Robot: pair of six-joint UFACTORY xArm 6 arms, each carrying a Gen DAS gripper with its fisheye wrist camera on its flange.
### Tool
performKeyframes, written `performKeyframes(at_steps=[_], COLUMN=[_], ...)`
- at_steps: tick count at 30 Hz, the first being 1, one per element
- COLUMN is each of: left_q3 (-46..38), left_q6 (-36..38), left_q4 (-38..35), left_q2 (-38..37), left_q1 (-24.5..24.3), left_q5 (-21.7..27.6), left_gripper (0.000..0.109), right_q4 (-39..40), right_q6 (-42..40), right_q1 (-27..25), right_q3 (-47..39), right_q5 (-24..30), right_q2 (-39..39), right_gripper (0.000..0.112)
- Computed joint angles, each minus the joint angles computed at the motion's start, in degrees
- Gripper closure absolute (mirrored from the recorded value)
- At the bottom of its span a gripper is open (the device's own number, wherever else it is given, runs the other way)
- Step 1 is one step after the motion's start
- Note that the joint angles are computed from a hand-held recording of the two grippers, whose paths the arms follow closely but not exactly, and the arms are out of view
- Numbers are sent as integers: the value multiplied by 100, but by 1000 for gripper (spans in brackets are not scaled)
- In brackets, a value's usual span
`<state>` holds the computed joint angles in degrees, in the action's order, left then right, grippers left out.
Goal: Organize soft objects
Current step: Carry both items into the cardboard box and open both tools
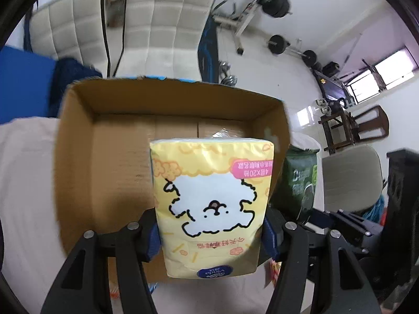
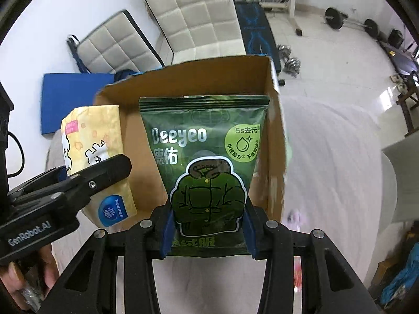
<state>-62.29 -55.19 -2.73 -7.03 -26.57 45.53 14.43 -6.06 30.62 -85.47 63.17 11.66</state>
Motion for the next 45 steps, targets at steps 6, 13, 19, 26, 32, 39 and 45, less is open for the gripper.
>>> performKeyframes(at_steps=[6, 13, 19, 26, 32, 39, 45], left_q3=[-317, -662, -827, -1100, -818, -237, 261], left_q6=[1096, 1600, 1746, 1807, 1496, 829, -305], left_q4=[-1138, -1673, -1776, -1742, -1608, -729, 496], left_q2=[890, 1505, 1696, 1906, 1589, 853, 151], left_q1=[507, 699, 670, 708, 679, 378, -35], left_q5=[-213, -81, 13, 440, 287, 230, 313], left_gripper=[50, 50, 50, 43, 27, 9, 8], right_q4=[-212, -573, -842, -1061, -1101, -930, -1319], right_q6=[-55, 23, 292, 444, 547, 395, 641], right_q1=[22, 163, 321, 427, 384, 348, 412], right_q3=[-1433, -3044, -4336, -5089, -4910, -3039, -1067], right_q5=[378, 923, 1423, 1754, 1698, 914, -194], right_q2=[1544, 2836, 3745, 4225, 4147, 2914, 1533], right_gripper=[67, 67, 66, 63, 53, 28, 9])
